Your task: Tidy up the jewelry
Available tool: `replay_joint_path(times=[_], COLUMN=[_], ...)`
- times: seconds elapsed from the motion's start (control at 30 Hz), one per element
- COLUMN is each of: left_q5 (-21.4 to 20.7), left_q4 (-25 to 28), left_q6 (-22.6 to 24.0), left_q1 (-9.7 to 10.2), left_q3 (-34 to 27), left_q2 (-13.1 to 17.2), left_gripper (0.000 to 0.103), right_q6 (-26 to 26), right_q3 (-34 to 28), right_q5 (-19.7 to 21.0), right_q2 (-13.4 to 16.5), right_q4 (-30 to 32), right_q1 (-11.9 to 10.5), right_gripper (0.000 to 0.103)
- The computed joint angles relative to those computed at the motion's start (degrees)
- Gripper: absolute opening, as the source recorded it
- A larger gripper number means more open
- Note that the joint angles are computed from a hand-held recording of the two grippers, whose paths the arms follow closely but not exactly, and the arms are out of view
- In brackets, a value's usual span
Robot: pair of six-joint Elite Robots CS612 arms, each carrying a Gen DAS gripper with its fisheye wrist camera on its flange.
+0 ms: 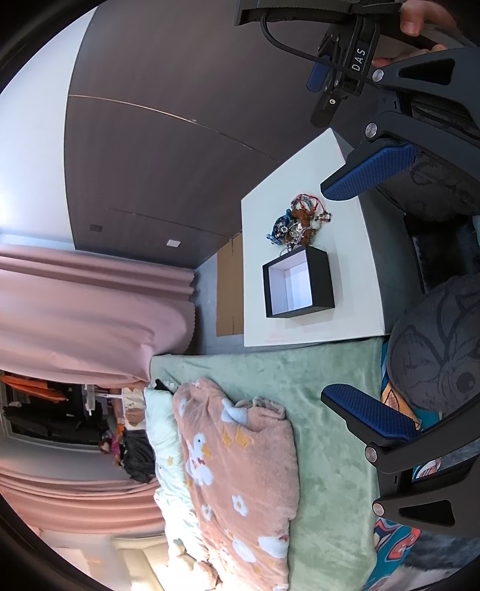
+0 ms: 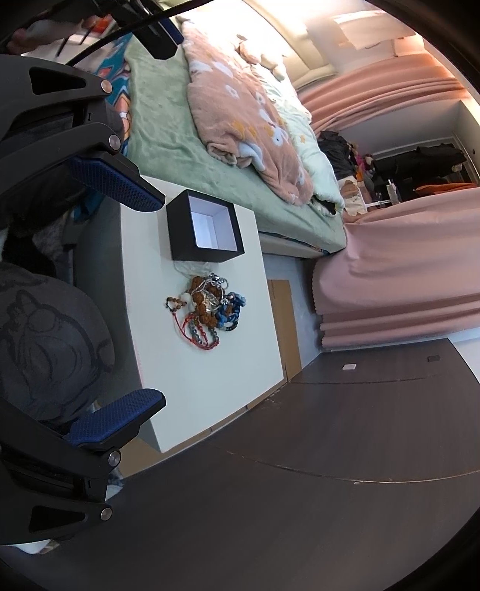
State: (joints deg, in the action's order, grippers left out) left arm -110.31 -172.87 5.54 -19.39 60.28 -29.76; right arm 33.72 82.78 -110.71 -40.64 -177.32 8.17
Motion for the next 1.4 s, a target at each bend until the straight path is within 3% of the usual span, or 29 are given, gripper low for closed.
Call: replay_joint_path(times=[1.17, 1.4], left_q5=[-2.14, -0.76], left_q4=[-1.48, -2.22], left_q6=[-0.8, -0.5], left_q1=[-0.37, -0.83], left_q3=[0.85, -0.22], left_q2=[-1.13, -0.57], left_gripper=[0.1, 0.1], right_q6=[-1.0, -0.85], right_q3=[2.72, 3.69], right_q5=[-1.54, 0.4], right_q2=[-2.64, -3.18], right_q4=[-0.93, -2.24], right_q1=[-0.06, -1.03], right_gripper=[0.097, 0.097])
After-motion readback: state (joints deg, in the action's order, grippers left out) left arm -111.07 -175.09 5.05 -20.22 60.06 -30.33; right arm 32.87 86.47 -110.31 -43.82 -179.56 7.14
